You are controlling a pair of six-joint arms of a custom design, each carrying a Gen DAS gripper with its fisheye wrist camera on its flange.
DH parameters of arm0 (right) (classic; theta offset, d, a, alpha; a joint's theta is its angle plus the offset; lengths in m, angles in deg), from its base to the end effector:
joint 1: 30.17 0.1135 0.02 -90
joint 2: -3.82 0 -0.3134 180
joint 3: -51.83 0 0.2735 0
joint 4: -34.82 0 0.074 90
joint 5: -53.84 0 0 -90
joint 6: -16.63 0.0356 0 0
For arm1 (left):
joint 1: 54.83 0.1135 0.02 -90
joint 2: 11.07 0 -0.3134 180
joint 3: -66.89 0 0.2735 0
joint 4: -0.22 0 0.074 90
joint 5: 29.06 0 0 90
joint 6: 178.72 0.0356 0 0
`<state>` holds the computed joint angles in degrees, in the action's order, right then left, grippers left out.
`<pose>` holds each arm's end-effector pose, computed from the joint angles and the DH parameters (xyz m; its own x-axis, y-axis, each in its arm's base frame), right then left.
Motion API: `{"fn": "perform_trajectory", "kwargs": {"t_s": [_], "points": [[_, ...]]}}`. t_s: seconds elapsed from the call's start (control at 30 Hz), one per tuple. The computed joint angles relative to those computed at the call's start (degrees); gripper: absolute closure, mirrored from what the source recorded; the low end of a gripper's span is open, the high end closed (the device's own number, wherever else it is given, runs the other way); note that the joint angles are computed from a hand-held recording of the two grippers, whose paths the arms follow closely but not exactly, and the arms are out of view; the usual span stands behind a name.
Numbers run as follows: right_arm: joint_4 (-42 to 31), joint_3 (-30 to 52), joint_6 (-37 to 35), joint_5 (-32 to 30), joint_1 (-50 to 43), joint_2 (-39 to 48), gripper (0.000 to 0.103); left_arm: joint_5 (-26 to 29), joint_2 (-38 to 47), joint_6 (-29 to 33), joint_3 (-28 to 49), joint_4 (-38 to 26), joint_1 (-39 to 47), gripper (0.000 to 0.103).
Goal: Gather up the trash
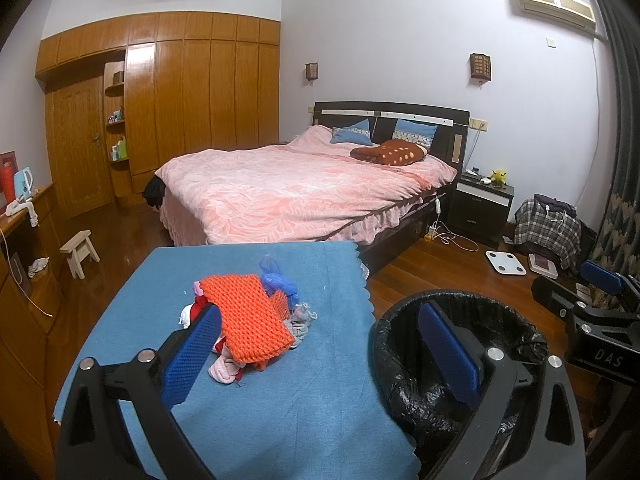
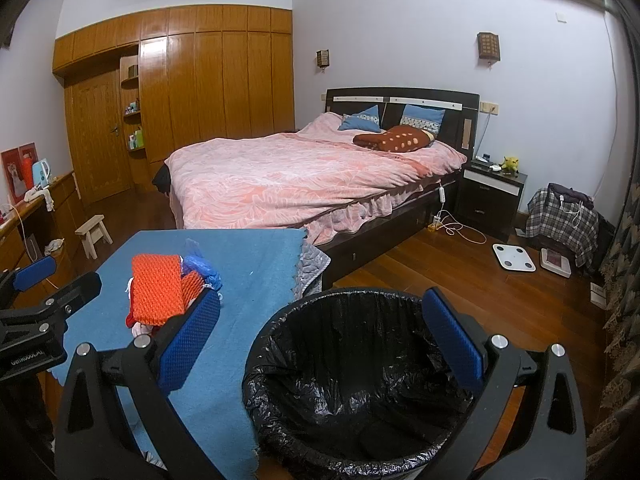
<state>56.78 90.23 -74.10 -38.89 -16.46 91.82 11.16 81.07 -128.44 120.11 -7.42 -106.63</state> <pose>0.2749 0.0688 0.1676 -0.4471 -0.1222 -0.8861 -0.2835 0.9589 0.0108 0.2138 -0.2277 0.1844 -0.4622 -0.0799 -0.8832 -0.1464 0.9891 -0.0129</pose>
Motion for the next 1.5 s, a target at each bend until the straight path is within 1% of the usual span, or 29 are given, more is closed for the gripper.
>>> {"fn": "perform_trajectory", "kwargs": {"t_s": [0.57, 1.0, 1.13, 1.3, 1.5], "points": [[-1.19, 0.19, -0.25, -0.57, -0.63, -1.03, 0.005, -0.18, 0.10, -0.06, 0.12, -0.16, -0.07, 0.006], [-0.28, -0.02, 0.09, -0.10, -0.09, -0.40, 0.005, -0.19, 0.13, -0.03, 0.05, 0.03, -0.10, 0.006], [-1.74, 0.42, -0.39, -1.01, -1.08, -1.23, 0.005, -0.22, 0.29, -0.08, -0.06, 0.28, -0.10, 0.006], [-1.08, 0.27, -0.12, -0.57, -0.61, -0.76, 0.005, -0.18, 0.27, -0.15, -0.11, 0.26, -0.08, 0.006], [-2.13, 0.31, -0.47, -1.39, -1.52, -1.63, 0.005, -0.24, 0.34, -0.01, -0.10, 0.37, -0.10, 0.006]]}}
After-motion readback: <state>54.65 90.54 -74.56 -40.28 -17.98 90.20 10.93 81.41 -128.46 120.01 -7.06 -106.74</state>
